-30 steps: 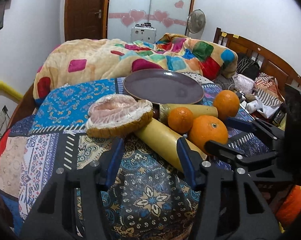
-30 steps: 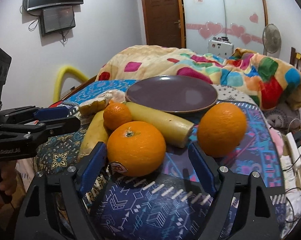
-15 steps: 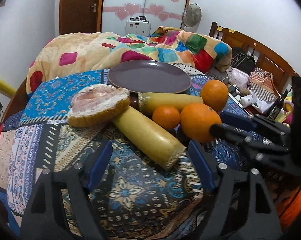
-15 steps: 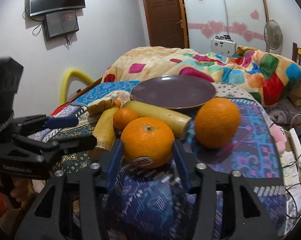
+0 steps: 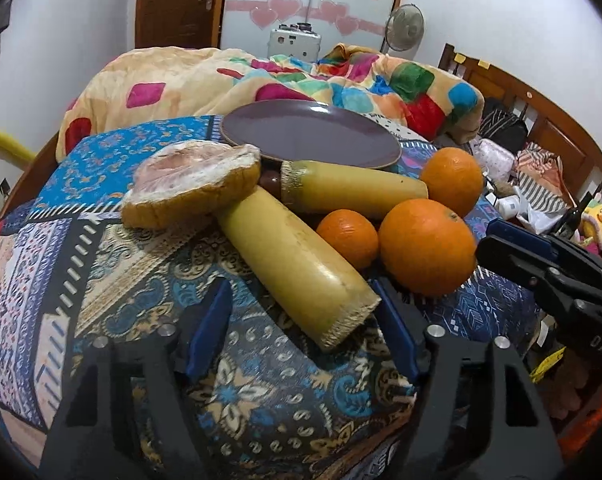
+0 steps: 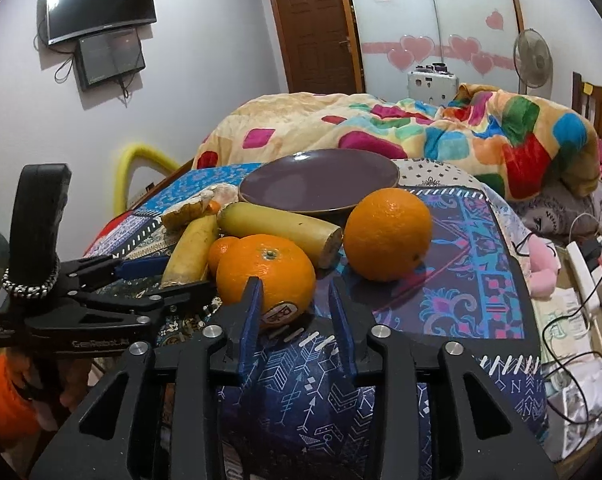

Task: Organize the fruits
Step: 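Close the right tool on a large orange while the left tool grasps a yellow roll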

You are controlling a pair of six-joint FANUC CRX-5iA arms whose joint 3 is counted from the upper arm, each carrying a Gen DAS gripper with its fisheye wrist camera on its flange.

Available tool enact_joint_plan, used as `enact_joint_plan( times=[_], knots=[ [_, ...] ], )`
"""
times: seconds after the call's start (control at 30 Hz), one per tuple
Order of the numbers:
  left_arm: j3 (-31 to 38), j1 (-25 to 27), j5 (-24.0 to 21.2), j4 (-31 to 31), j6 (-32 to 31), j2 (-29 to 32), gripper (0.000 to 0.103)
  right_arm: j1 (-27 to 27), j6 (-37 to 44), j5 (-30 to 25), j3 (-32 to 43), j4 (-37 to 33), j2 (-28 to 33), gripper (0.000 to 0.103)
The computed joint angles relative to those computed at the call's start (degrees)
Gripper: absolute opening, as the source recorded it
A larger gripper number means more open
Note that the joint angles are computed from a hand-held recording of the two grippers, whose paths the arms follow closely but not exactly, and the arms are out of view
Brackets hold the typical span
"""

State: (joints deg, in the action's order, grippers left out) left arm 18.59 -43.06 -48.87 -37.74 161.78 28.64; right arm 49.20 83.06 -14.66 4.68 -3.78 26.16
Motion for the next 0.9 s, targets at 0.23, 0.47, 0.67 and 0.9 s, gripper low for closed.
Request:
enact_joint_plan(
  times=[0.23, 0.47, 0.67, 0.9],
  knots=[
    [-3.2, -1.7, -1.4, -2.2, 0.8, -3.2, 0.041, 0.9, -0.1, 2.1, -1.1, 0.1, -0.3, 0.068],
    [-5.8, -0.7, 0.2, -0.4, -0.4, -5.1, 0.038, 1.9, 1.9, -0.2, 2.2, -1.0, 2.0, 0.071],
    [-7.6, -0.5, -0.1, 0.2, -2.9, -6.6, 0.035, 1.5, 0.9, -3.1, 5.7, -3.2, 4.5, 0.074],
    [-11.9, 0.7, 3.0, 2.0, -5.3, -9.6, 0.034, 2.1, -5.0, -2.5, 4.9, 1.8, 5.4, 0.060]
  ],
)
